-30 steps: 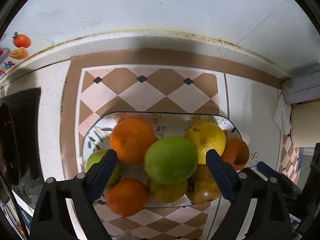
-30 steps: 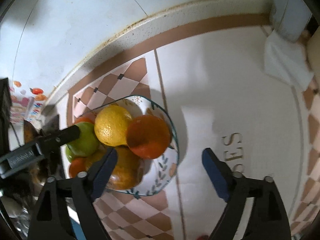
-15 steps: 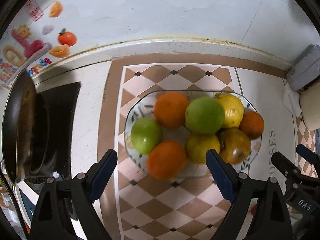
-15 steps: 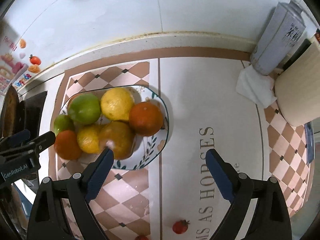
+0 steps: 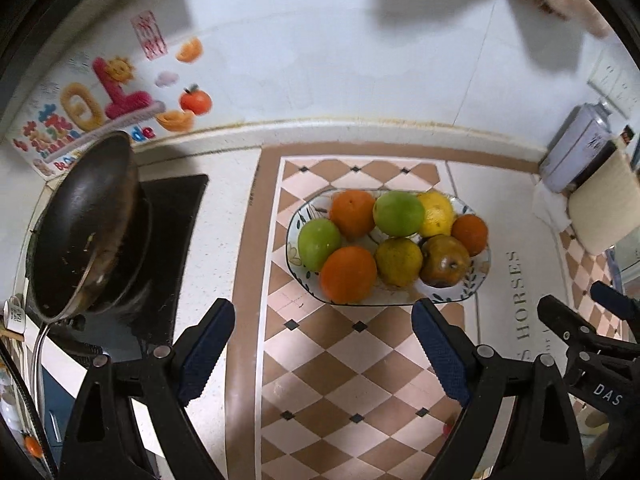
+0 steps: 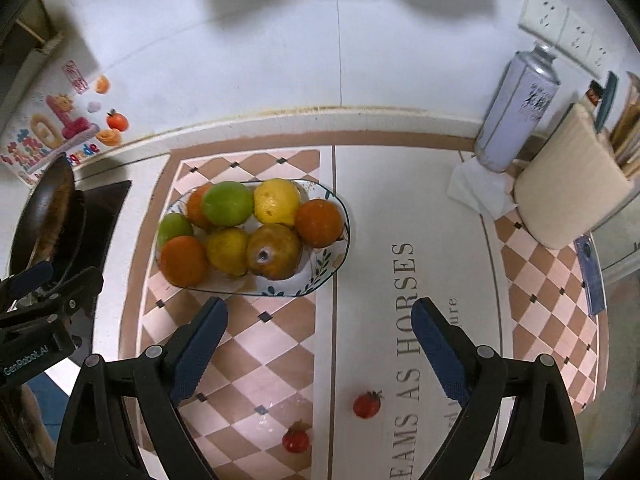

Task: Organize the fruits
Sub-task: 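Raise both tools away from the plate above the counter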

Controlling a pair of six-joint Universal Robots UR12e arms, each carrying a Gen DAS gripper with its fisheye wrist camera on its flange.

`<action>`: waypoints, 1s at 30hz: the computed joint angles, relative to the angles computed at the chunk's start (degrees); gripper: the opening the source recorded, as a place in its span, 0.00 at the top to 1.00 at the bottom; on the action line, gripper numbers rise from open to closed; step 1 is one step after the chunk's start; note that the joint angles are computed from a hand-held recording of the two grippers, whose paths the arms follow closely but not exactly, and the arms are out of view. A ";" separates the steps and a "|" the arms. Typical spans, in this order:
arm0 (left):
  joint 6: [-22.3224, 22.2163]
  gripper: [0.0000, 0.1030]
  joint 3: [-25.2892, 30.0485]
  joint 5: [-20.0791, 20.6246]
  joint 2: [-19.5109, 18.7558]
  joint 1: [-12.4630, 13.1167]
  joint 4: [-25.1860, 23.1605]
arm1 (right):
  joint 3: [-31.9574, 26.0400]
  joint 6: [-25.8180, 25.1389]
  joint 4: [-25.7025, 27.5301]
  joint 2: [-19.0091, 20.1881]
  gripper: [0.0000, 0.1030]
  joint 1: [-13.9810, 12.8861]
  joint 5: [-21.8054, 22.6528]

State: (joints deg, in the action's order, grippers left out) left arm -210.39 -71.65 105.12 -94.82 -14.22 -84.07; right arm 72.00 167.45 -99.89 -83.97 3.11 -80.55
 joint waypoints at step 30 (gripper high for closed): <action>-1.72 0.12 -3.14 8.01 9.29 -8.45 8.59 | 7.44 -0.66 -7.92 -16.60 0.04 -4.95 6.15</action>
State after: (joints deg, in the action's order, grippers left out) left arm -212.11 -74.79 113.13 -85.54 -22.67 -75.47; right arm 79.44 166.79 -107.81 -100.57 -1.84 -74.40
